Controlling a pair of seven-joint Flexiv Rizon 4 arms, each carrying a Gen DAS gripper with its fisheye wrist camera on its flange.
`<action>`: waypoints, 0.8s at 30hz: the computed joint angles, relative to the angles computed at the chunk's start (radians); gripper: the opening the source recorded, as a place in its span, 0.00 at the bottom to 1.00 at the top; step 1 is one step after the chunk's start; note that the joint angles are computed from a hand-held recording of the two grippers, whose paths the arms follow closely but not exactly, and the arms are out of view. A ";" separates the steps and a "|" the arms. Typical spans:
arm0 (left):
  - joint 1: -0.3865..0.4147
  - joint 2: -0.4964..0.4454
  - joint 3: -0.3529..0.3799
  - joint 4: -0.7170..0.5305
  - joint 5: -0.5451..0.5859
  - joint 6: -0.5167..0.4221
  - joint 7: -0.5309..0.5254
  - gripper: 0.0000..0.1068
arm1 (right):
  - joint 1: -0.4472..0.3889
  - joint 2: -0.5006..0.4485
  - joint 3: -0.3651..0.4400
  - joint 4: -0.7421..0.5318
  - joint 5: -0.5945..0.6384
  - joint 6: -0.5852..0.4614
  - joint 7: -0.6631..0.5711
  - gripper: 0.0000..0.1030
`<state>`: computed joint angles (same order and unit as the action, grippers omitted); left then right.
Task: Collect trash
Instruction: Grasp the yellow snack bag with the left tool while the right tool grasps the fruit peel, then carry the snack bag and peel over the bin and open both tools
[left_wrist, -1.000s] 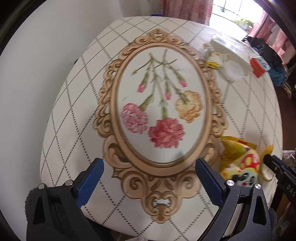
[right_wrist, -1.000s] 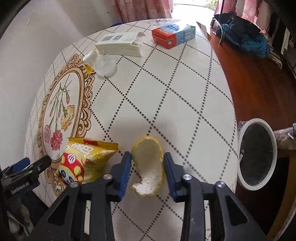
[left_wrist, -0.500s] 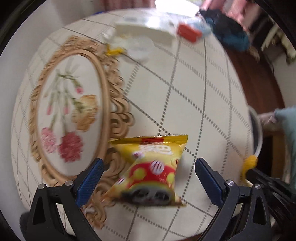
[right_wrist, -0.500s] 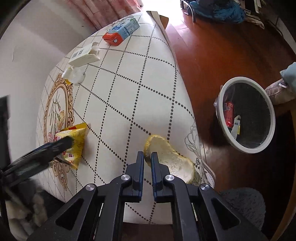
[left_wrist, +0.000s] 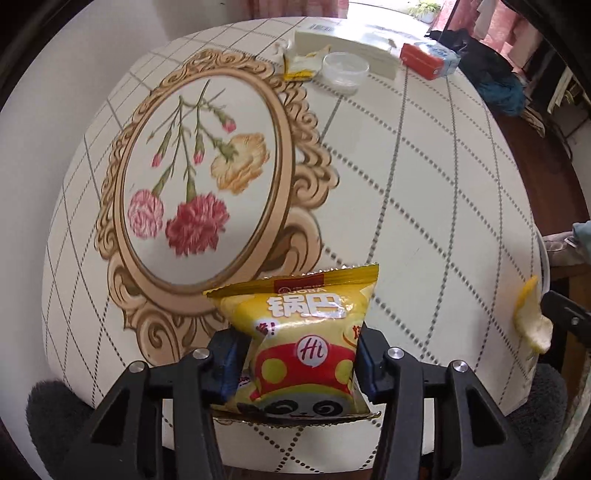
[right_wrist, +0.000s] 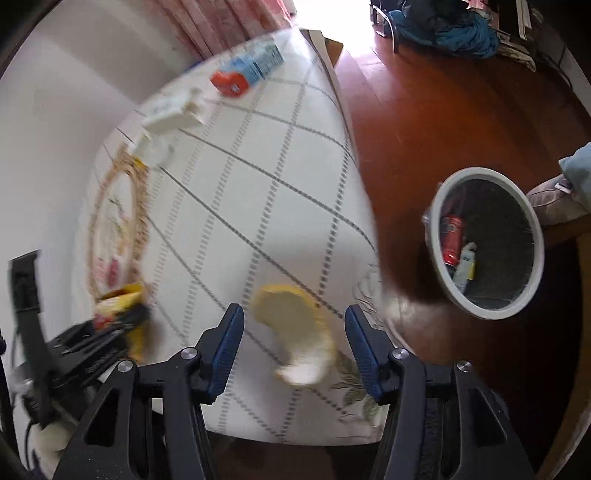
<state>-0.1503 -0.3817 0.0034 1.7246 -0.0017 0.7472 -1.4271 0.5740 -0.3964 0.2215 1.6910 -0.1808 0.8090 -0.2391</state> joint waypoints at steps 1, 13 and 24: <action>0.000 0.002 0.001 0.008 0.001 0.015 -0.002 0.43 | -0.004 -0.009 0.005 -0.004 0.009 -0.006 -0.015 0.57; -0.023 0.056 0.003 0.052 0.034 0.029 -0.023 0.42 | 0.070 -0.058 -0.028 -0.049 -0.112 -0.067 0.032 0.08; -0.013 0.126 -0.032 0.044 -0.032 0.056 0.034 0.40 | 0.075 0.002 -0.052 -0.030 -0.193 -0.008 0.119 0.07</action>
<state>-0.1635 -0.2560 -0.0288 1.7688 -0.0341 0.8028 -1.3929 0.6494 -0.3947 0.1698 1.6611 -0.3734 0.8006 -0.1203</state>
